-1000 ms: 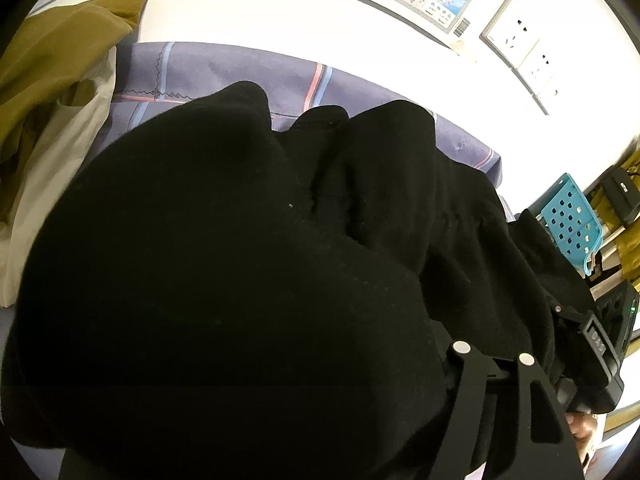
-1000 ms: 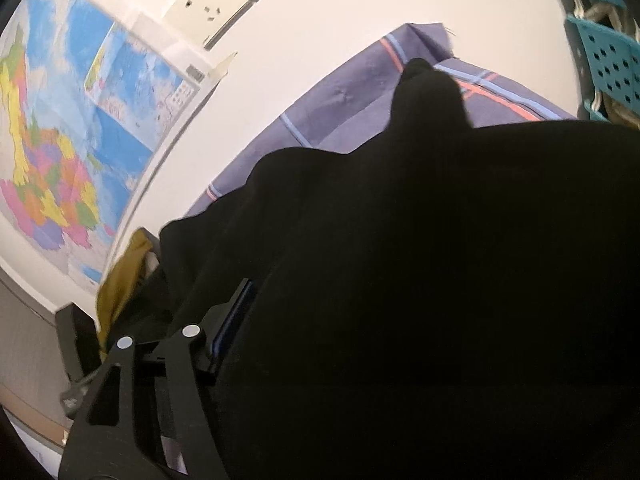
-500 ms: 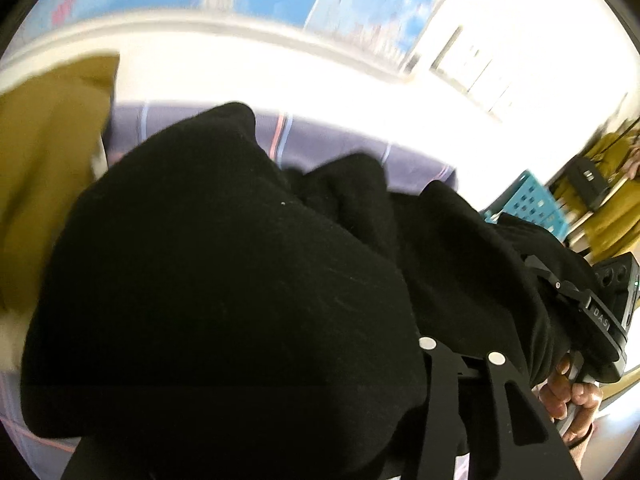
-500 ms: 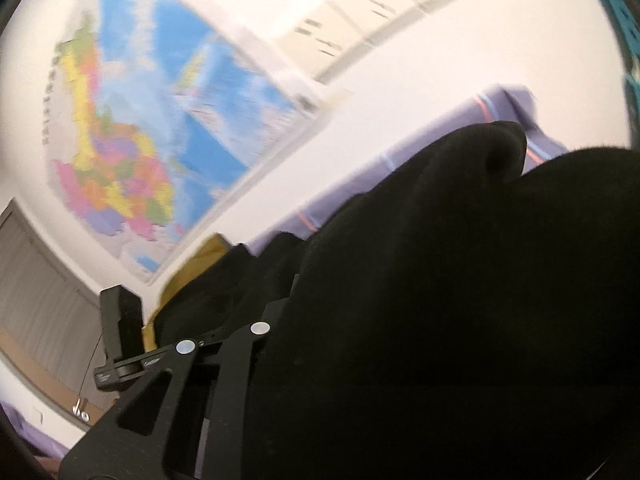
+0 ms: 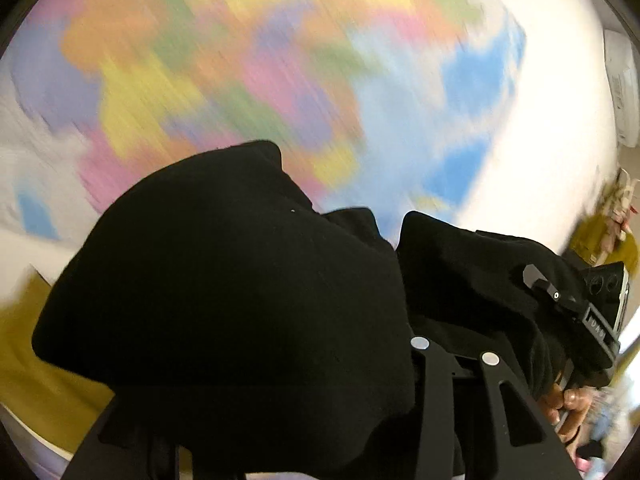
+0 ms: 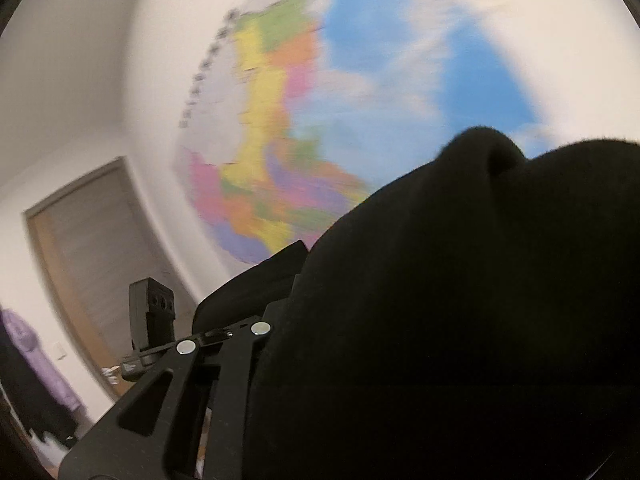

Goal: Fold large clothes
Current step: 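Grasp the folded black jacket bundle with both grippers and lift it, then carry the black jacket bundle with both grippers onto the mustard clothes stack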

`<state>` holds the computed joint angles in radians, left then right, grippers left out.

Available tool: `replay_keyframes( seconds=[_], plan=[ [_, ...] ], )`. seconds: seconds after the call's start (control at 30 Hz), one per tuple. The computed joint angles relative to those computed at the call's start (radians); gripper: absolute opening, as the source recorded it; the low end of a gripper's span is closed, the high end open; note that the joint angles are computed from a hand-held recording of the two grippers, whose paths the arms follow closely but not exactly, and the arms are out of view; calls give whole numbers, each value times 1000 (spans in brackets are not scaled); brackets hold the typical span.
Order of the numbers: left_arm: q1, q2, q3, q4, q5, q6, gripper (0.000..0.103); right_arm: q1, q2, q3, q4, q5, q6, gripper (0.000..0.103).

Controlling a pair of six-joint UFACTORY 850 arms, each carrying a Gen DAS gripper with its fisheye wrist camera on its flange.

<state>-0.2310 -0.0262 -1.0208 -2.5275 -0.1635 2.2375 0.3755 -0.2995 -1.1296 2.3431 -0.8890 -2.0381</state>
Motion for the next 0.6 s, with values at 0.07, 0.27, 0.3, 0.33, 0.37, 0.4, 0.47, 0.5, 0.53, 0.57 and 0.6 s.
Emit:
replay_keyframes(
  seconds=[0.07, 0.27, 0.3, 0.33, 0.37, 0.4, 0.47, 0.5, 0.53, 0.57, 0.6],
  plan=[
    [60, 25, -7, -124, 14, 138, 41, 59, -96, -149, -6, 11, 7, 19],
    [329, 16, 67, -238, -127, 254, 44, 198, -404, -522, -133, 81, 138, 19],
    [366, -1, 86, -204, -145, 217, 45, 213, -465, -582, -201, 100, 230, 19],
    [394, -25, 105, -207, -143, 210, 45, 228, -538, -650, -283, 124, 334, 20],
    [427, -68, 121, -193, -117, 188, 45, 241, -601, -707, -365, 157, 439, 21],
    [443, -97, 128, -138, -94, 125, 45, 249, -648, -757, -463, 179, 544, 22],
    [480, -167, 144, 35, -70, -84, 45, 266, -719, -809, -628, 210, 694, 28],
    [505, -191, 166, 124, -104, -184, 45, 265, -725, -805, -648, 202, 707, 31],
    [528, -193, 190, 176, -157, -241, 48, 260, -717, -777, -625, 187, 679, 41],
    [546, -184, 217, 195, -203, -256, 49, 248, -698, -732, -584, 156, 638, 47],
    [547, -174, 227, 176, -207, -230, 52, 241, -681, -703, -567, 139, 622, 49]
  ],
)
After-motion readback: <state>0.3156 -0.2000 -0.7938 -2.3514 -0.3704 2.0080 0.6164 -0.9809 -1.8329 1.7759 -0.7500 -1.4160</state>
